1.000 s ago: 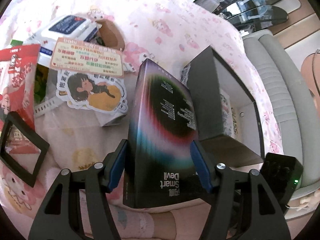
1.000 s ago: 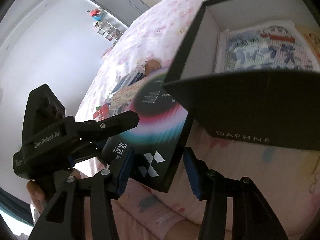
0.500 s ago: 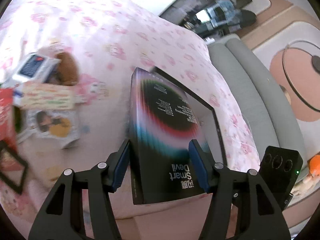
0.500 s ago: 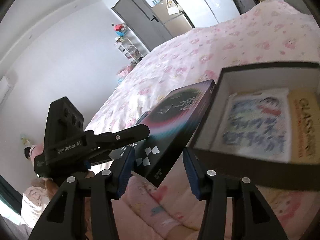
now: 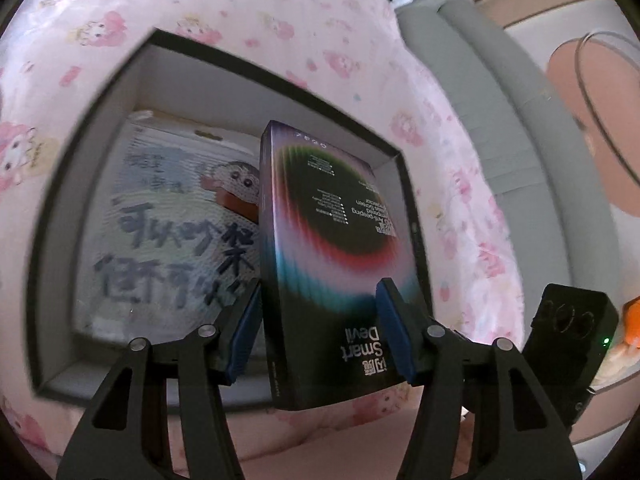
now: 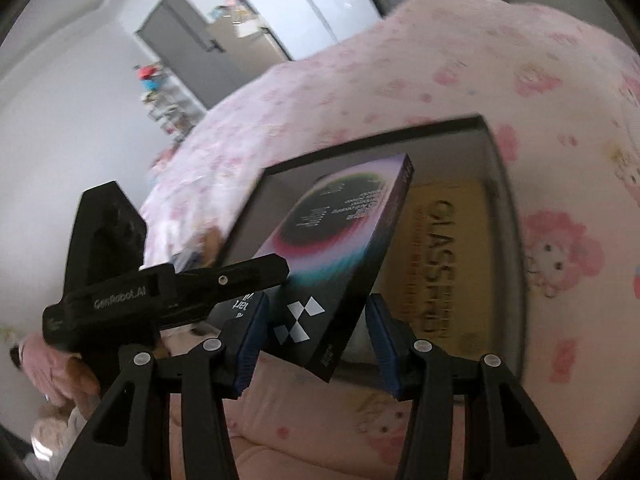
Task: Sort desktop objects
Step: 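Lower the Smart Devil box into the shoebox beside the crayon pack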
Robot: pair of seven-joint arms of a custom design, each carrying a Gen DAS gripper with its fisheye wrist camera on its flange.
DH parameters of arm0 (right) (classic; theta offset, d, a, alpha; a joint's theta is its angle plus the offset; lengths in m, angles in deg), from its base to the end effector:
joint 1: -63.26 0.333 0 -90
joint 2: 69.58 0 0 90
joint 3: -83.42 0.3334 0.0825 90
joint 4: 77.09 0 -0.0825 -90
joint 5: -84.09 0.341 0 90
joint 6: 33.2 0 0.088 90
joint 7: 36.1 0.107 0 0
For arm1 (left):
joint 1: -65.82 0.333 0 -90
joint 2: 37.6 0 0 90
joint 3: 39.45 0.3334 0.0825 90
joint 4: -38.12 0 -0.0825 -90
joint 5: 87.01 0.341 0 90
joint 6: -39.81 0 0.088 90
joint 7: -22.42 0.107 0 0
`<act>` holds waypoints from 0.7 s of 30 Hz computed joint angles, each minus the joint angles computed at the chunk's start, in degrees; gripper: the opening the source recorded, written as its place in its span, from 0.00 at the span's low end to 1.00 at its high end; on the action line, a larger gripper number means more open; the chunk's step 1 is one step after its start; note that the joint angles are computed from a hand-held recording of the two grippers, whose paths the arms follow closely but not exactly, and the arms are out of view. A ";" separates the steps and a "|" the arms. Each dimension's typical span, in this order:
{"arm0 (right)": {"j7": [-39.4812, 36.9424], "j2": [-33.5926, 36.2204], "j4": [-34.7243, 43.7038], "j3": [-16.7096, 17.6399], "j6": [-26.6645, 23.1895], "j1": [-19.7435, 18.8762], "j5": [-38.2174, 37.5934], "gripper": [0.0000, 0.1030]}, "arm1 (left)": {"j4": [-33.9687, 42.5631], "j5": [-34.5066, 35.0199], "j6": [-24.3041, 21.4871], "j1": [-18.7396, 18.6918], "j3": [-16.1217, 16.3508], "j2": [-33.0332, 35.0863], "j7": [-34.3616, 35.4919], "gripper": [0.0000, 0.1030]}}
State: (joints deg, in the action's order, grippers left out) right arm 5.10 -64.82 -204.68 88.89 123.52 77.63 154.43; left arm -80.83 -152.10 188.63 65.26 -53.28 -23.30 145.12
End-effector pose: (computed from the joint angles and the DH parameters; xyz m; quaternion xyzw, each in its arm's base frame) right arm 0.5060 0.1431 0.4095 -0.6967 0.6096 0.0241 0.3775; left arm 0.5605 -0.1182 0.3771 0.6950 -0.6110 0.3570 0.1271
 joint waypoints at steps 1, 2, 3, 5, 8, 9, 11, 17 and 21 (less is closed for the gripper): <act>1.84 0.40 0.04 -0.50 -0.48 -0.39 -1.15 0.44 | 0.86 2.43 0.16 -0.73 0.28 0.96 -2.20 0.56; 3.79 0.85 0.14 -0.92 -0.95 -0.82 -2.40 0.44 | 1.74 5.10 -0.08 -1.28 0.49 1.99 -4.60 0.56; 6.74 1.60 0.43 -1.13 -1.15 -0.98 -4.45 0.44 | 2.39 7.04 -0.47 -1.49 0.49 2.84 -6.52 0.57; 11.37 2.62 0.80 -1.27 -1.58 -1.46 -8.11 0.44 | 2.77 8.16 -0.74 -1.06 -0.16 3.60 -7.80 0.57; 14.66 2.79 0.54 -0.45 -0.33 -1.40 -12.43 0.44 | 2.42 9.26 -0.61 -0.38 -0.68 3.49 -8.77 0.58; 14.74 2.74 0.45 -0.14 -0.32 -1.53 -12.66 0.44 | 1.93 10.63 0.06 -0.60 -0.44 3.08 -9.72 0.56; 13.39 2.52 0.22 0.39 -0.15 -2.12 -10.38 0.44 | 0.92 13.34 1.37 -0.92 -0.03 2.28 -11.57 0.56; 13.24 2.04 -0.61 0.77 3.68 -1.22 -9.70 0.44 | -2.20 17.64 4.85 -1.34 0.25 -0.01 -13.38 0.41; 14.37 2.84 0.11 1.00 3.52 -1.20 -11.27 0.44 | -3.78 24.10 7.44 -2.46 1.19 -0.46 -20.30 0.37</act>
